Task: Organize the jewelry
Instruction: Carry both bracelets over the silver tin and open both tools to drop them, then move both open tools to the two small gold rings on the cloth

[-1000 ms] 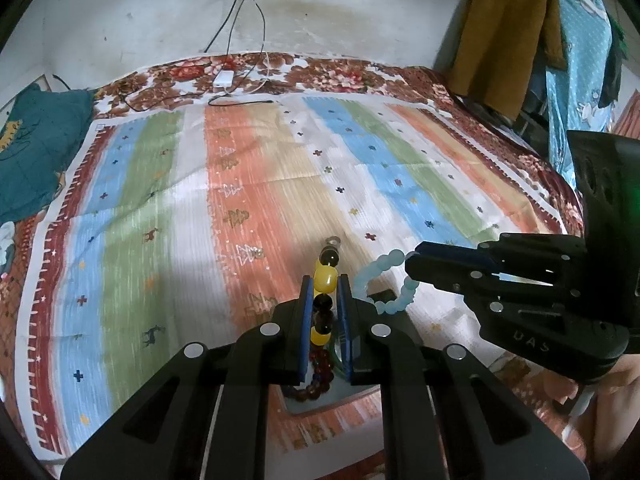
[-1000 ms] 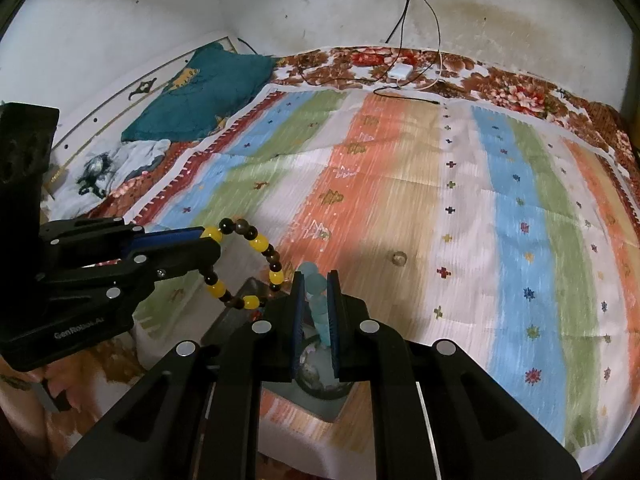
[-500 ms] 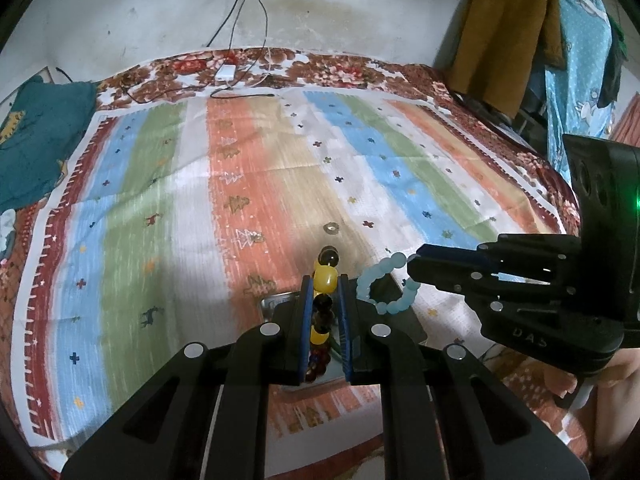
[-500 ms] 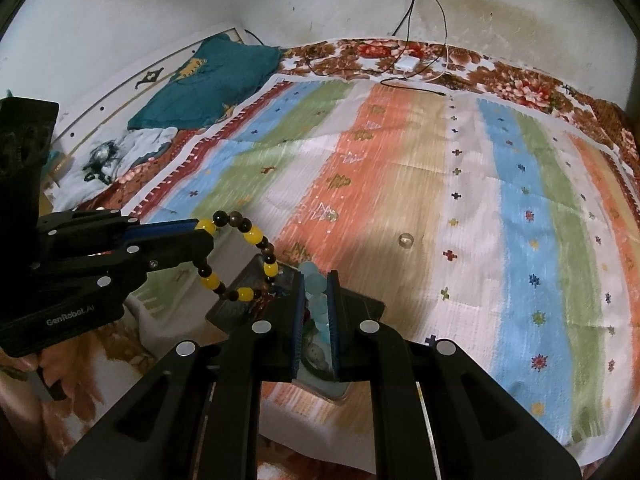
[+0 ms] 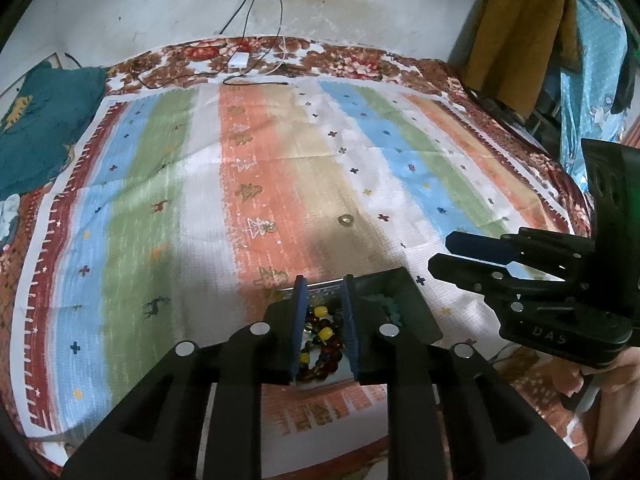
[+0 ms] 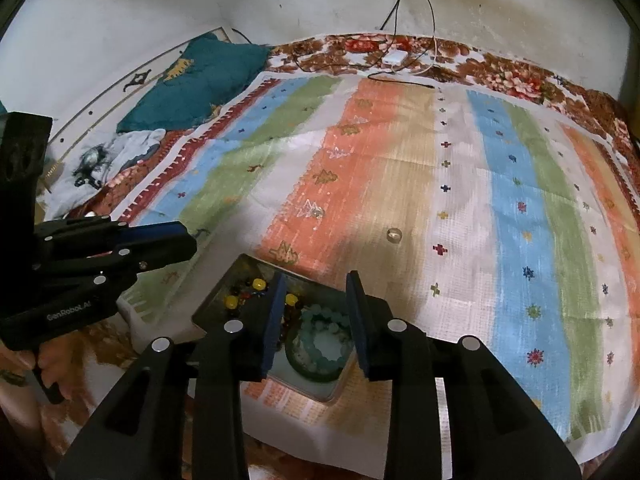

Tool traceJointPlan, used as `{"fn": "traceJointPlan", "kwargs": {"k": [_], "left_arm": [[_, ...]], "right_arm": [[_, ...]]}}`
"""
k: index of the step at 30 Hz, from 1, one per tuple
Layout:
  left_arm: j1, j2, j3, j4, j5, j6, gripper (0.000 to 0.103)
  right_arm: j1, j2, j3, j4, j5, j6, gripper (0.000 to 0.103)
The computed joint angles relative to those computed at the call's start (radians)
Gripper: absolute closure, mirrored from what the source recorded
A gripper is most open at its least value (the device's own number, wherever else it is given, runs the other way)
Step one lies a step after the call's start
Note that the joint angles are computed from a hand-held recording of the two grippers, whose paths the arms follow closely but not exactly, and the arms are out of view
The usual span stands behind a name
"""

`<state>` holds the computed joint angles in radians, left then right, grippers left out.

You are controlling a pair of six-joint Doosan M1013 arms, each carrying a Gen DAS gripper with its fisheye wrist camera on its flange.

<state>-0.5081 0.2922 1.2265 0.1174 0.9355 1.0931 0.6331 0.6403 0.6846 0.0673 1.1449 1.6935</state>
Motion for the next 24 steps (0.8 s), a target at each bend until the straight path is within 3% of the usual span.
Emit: {"fn": "traceJointPlan", "kwargs": {"k": [19,24], "left_arm": [[0.013,0.037,-0.034,0.049,0.056,-0.041,0.052],[0.018,0.051,-0.051,0.054,0.060,-0.045,0.042]], "right_arm": [[-0.008,0.025,-0.029,-0.028,0.036,0.032,0.053],[-0.013,0.025,-0.028,-0.045,0.016,0.071,0.053]]}}
